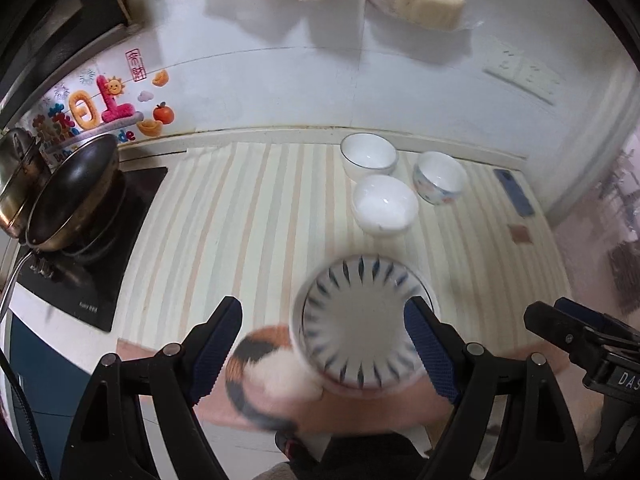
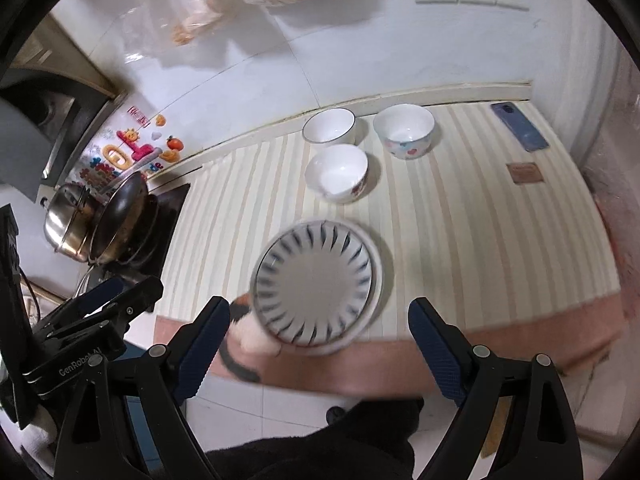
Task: Organize plates and bowls
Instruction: 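Close the left tool on the red-flower bowl rim while the right tool grips it too, then lift the red-flower bowl with both tools toward the blue-rimmed bowl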
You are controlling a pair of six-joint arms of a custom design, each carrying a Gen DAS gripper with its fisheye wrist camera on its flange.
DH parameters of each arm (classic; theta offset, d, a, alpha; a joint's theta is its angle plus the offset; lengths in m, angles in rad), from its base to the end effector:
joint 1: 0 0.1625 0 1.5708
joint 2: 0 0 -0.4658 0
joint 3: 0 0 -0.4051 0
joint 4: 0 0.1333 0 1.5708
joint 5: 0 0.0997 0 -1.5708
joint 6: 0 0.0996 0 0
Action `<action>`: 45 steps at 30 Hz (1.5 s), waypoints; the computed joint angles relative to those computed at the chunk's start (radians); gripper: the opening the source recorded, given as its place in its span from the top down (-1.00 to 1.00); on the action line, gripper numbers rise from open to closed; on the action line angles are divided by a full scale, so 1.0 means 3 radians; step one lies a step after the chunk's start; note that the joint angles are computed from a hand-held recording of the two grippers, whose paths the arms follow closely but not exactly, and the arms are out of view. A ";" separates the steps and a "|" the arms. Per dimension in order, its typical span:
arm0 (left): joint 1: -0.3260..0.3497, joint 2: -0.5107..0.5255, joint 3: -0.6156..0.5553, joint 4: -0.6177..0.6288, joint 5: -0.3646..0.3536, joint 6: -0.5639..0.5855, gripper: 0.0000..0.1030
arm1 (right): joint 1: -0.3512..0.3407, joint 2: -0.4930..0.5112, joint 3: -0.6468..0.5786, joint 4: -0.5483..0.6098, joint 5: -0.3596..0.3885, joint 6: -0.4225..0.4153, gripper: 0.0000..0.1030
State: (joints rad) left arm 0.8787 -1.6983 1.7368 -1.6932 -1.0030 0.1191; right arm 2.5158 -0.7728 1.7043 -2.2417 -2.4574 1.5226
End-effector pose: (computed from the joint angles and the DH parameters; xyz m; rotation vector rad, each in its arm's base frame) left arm -0.1445 -0.4672 0.5336 0.9974 2.4034 -0.3193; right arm 0.5640 -0.3384 0.0761 -0.5487 -2.3792 0.9864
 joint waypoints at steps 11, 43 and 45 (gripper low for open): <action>0.0348 0.1196 -0.0223 -0.0446 -0.0022 -0.0421 -0.61 | -0.1170 -0.0302 0.0790 -0.1878 0.0581 -0.1840 -0.80; 0.0262 0.1326 0.0071 -0.0491 -0.0498 -0.0453 0.57 | -0.1655 -0.0211 0.0908 -0.2478 0.0913 -0.2291 0.54; 0.0193 0.1245 0.0159 -0.0492 -0.0568 -0.0440 0.57 | -0.1565 -0.0306 0.1028 -0.2473 0.0859 -0.2177 0.54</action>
